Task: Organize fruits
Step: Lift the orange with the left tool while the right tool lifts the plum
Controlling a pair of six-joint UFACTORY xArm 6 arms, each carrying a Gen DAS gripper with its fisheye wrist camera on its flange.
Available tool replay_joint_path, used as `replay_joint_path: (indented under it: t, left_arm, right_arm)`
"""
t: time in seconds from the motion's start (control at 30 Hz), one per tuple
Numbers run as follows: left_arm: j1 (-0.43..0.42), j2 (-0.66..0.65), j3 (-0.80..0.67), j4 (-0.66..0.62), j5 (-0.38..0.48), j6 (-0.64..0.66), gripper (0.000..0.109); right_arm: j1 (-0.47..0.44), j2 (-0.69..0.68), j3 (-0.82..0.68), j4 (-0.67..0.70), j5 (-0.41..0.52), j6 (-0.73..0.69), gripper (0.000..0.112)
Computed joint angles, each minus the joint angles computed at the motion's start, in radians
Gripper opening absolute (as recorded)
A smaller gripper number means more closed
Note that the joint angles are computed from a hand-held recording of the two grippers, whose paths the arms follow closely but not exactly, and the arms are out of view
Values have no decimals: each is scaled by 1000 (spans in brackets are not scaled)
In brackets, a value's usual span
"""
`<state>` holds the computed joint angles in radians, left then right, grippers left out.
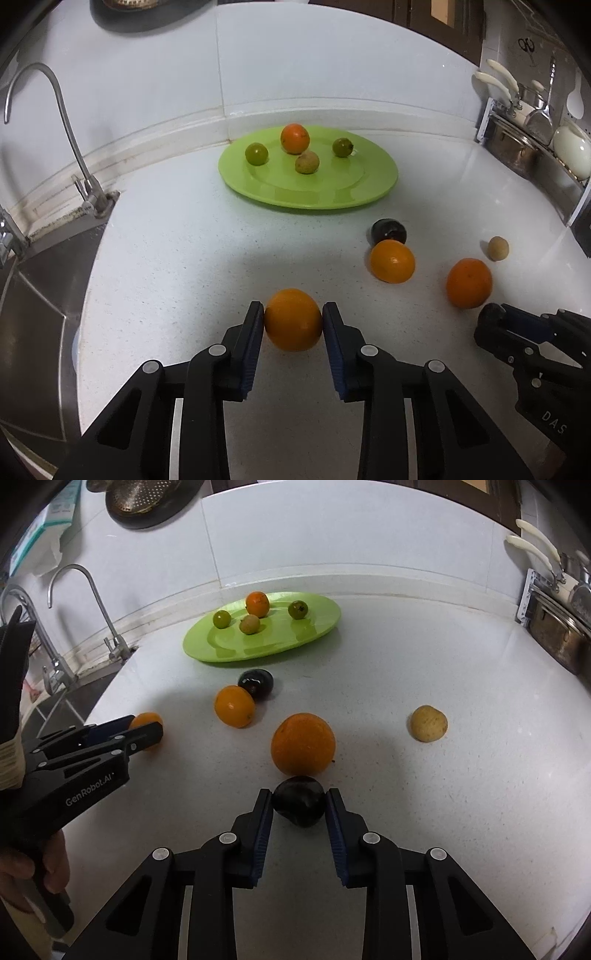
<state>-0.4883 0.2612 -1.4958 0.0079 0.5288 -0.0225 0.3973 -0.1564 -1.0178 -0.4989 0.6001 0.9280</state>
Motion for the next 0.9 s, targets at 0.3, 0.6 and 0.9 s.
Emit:
replay_joint_path:
  t: [0.3,0.6,0.9]
  left_arm:
    - [-9,-66,42,-37,8,43,33]
    - [-19,-101,38,0,-23,14,33]
    - [-28,-106,10,37,-36,-18,32]
  right_arm:
    - [7,-43,11,-51,-15,-7,30]
    - [-11,-60,-12,-74,-57,-40,30]
    - [-39,-59,-41,-50,-101,-112,30]
